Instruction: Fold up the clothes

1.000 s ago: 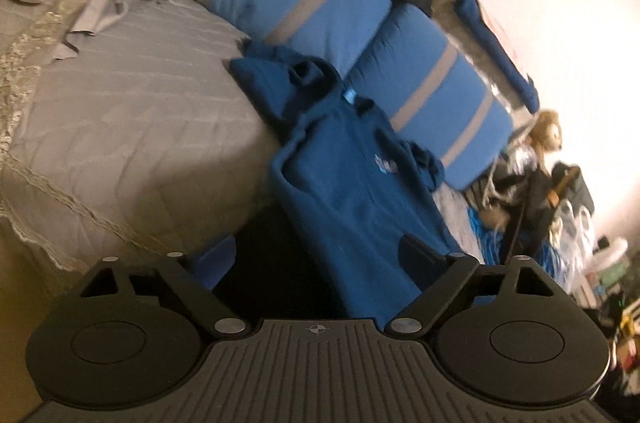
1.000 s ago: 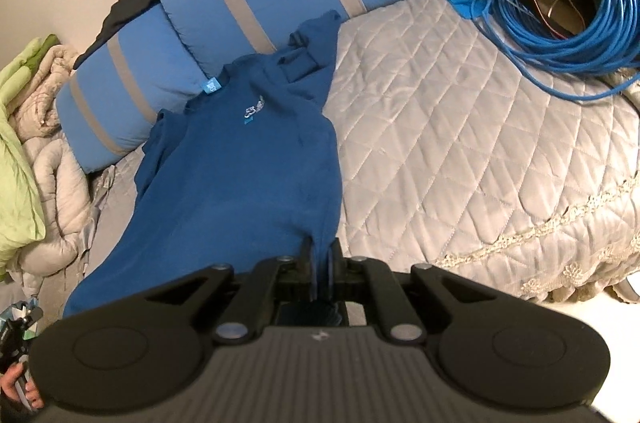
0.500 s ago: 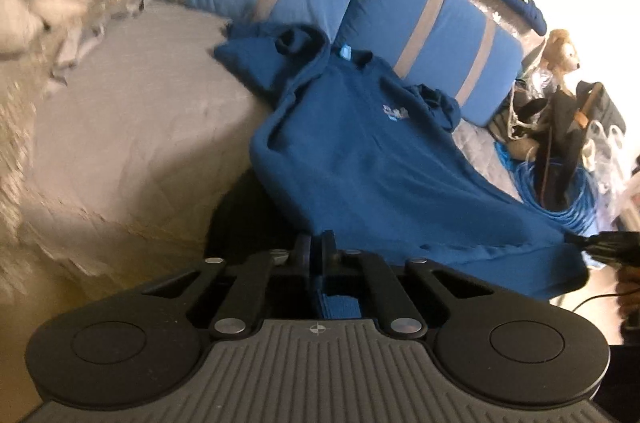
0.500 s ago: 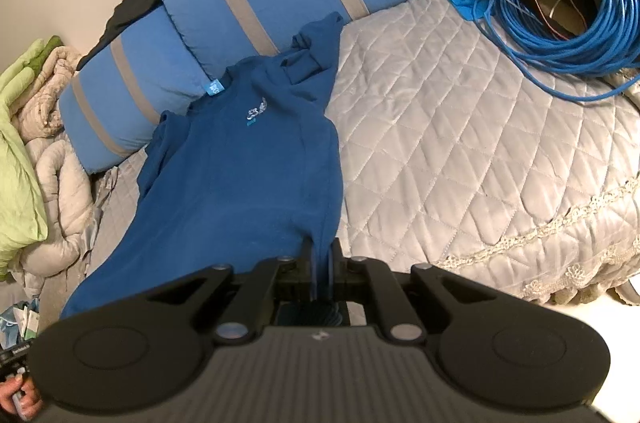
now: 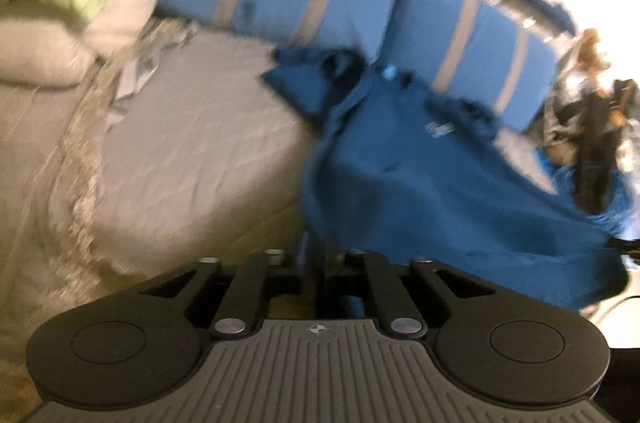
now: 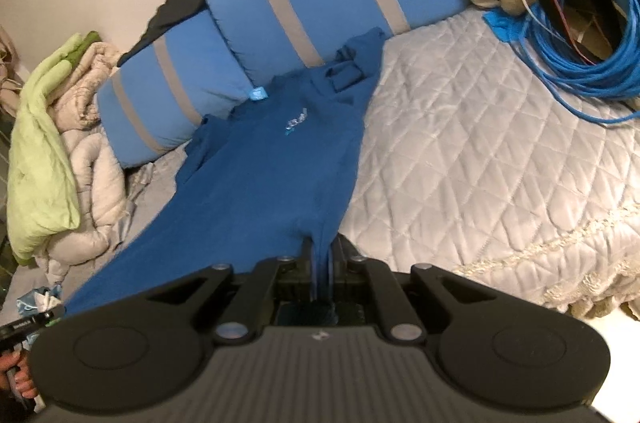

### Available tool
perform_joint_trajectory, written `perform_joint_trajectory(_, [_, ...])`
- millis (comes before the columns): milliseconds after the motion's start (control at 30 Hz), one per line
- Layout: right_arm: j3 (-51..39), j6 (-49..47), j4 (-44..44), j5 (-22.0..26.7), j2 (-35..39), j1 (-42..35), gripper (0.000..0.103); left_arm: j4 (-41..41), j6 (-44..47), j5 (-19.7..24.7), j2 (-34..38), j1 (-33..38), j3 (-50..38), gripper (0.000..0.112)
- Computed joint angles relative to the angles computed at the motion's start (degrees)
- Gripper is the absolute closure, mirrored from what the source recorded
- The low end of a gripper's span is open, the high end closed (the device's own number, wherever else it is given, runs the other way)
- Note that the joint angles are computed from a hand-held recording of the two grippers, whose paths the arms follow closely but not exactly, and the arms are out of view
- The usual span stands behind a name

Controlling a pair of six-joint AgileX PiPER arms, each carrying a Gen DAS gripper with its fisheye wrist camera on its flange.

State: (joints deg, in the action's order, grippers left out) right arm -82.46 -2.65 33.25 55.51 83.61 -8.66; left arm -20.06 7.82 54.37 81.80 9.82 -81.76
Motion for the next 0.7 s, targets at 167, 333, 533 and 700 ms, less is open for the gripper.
perform_joint_trajectory(167, [2.8,-0.3,1.6,-0.2,0.3,-2.2,0.098,-18.8,9.6,-2.6,2.1,7.4,5.7,0.046])
perform_joint_trajectory(333, [4.2,-1.3,2.0,-0.7,0.1,-2.9,0.098,-25.9,12.6,0.2,7.1,9.5,6.8,0.048])
perform_joint_trajectory(533, [4.7,0.9,-0.3,-0.6,-0.1,-1.7,0.099,-32.5,15.7,4.6,8.3,12.2,8.1,0.104])
perform_joint_trajectory(700, [2.8,3.9,-4.7,0.5,-0.6,0.8,0.099,-26.7,11.8,4.9,5.3,11.6,5.6,0.106])
